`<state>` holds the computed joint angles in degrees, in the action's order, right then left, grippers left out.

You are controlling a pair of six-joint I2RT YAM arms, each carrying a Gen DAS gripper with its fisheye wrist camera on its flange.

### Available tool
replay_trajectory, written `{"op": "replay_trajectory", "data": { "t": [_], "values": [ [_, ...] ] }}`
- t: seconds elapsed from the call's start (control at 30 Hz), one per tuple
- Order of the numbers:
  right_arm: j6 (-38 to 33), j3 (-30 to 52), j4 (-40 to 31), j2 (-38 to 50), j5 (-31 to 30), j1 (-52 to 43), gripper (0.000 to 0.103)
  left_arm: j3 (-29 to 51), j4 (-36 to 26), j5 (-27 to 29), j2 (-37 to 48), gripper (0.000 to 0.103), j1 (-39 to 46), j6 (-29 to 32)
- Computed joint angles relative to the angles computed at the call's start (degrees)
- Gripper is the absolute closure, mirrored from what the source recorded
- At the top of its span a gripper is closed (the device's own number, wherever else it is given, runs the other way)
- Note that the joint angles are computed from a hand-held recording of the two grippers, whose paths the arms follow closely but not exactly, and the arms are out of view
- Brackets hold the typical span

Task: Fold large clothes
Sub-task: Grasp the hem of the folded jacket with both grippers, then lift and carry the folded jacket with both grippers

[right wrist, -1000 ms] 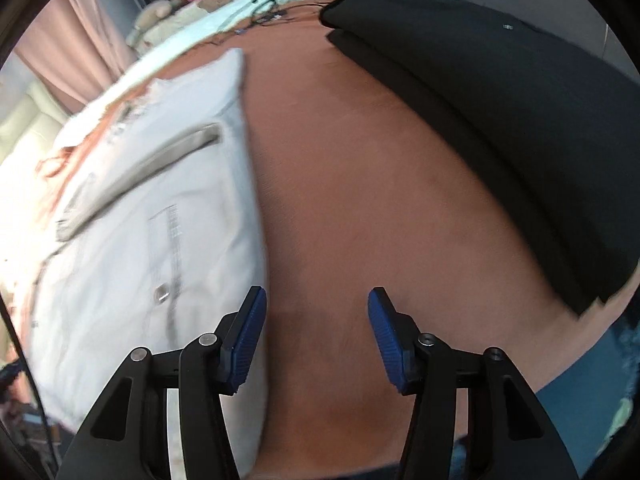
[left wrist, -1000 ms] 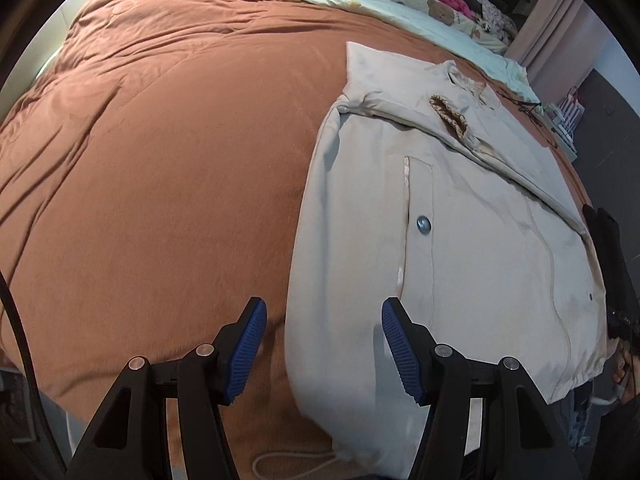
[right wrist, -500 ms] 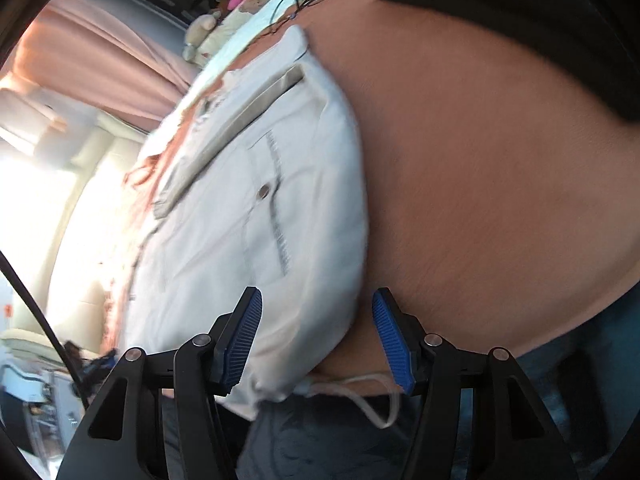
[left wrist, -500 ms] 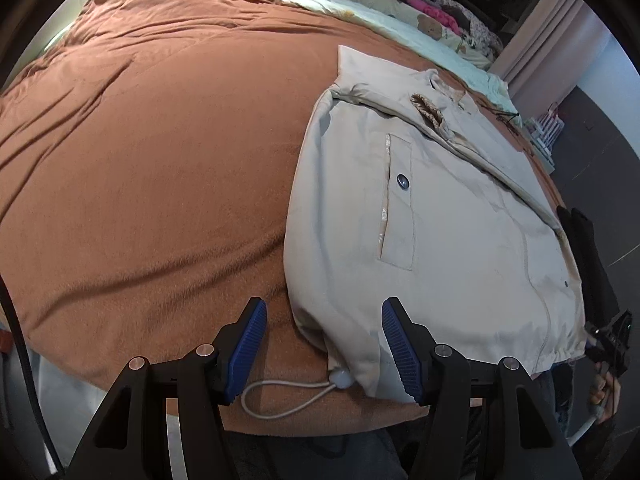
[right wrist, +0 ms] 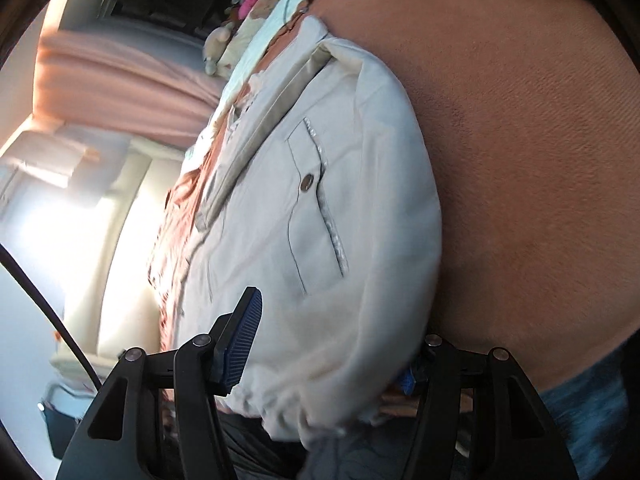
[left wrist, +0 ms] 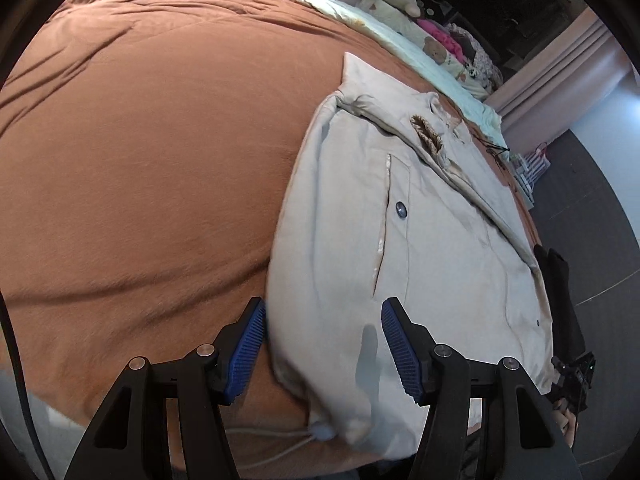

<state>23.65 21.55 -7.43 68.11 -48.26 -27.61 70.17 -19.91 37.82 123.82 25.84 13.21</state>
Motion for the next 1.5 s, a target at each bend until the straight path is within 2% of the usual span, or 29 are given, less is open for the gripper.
{"op": "replay_trajectory", "data": {
  "t": [0.03, 0.07, 0.17, 0.27, 0.3, 0.37, 0.43, 0.5, 0.6, 0.7, 0.9, 1.1, 1.17, 1.27, 1.4, 1.5],
  "values": [
    [1.38, -0.78, 2.53, 0.91, 0.74, 0.79, 0.047, 1.03, -0.35, 0.13, 0.92, 0.044, -0.68, -0.51],
    [5.15, -0.70, 8.49, 4.28, 3.06, 3.73, 0.047, 2.09, -0.65, 0.32, 1.89, 0.044, -1.34, -1.07],
    [8.67, -2.02, 11.62, 3.25, 6.67, 7.61, 0.047, 4.09, -1.09, 0.34, 3.81, 0.054, -2.89, -2.37],
    [11.49, -4.28, 12.22, 0.57, 4.06, 7.99, 0.051, 5.88, -3.56, 3.14, 5.46, 0.061, -2.73, -2.29],
    [12.95, -5.08, 14.31, 1.64, 2.47, 8.29, 0.053, 6.19, -4.59, 4.01, 5.77, 0.065, -2.43, -1.81],
    [12.30, -4.86, 14.85, 3.19, 3.20, 8.99, 0.061, 7.09, -6.66, 4.73, 6.42, 0.067, -1.96, -0.57],
    [10.76, -3.37, 13.31, 4.54, 6.15, 9.28, 0.085, 8.68, -9.02, 5.72, 7.46, 0.075, -1.18, -0.05],
    [14.32, -3.71, 17.62, 7.17, 5.39, 8.32, 0.092, 9.72, -10.37, 5.90, 8.17, 0.083, -0.62, -0.25],
    [16.42, -3.65, 19.33, 6.42, 7.77, 9.97, 0.097, 8.43, -10.04, 6.24, 6.96, 0.094, 0.10, 0.04],
    [15.46, -2.93, 14.92, 0.22, 11.35, 12.77, 0.100, 6.87, -9.59, 7.46, 4.60, 0.096, 0.94, 0.53],
    [16.27, -1.47, 7.85, -12.70, 14.26, 17.45, 0.101, 6.44, -14.40, 11.51, -0.37, 0.099, 2.97, 3.07],
    [17.84, 0.23, 4.77, -19.12, 17.56, 22.54, 0.102, 5.59, -19.78, 15.68, -4.95, 0.100, 5.95, 7.28],
    [16.50, -0.60, 1.30, -23.64, 15.67, 20.63, 0.102, 5.45, -22.48, 16.71, -6.28, 0.100, 7.46, 9.73],
    [16.77, -1.52, 0.53, -27.03, 17.59, 22.90, 0.102, 5.32, -26.82, 18.14, -8.12, 0.100, 9.99, 13.43],
    [15.35, -2.84, -5.65, -35.56, 17.35, 23.60, 0.102, 4.61, -32.46, 19.89, -10.55, 0.100, 14.80, 19.28],
    [12.49, -3.01, -11.16, -41.13, 14.48, 20.93, 0.102, 4.29, -36.34, 21.12, -11.76, 0.100, 17.90, 23.23]
  ]
}}
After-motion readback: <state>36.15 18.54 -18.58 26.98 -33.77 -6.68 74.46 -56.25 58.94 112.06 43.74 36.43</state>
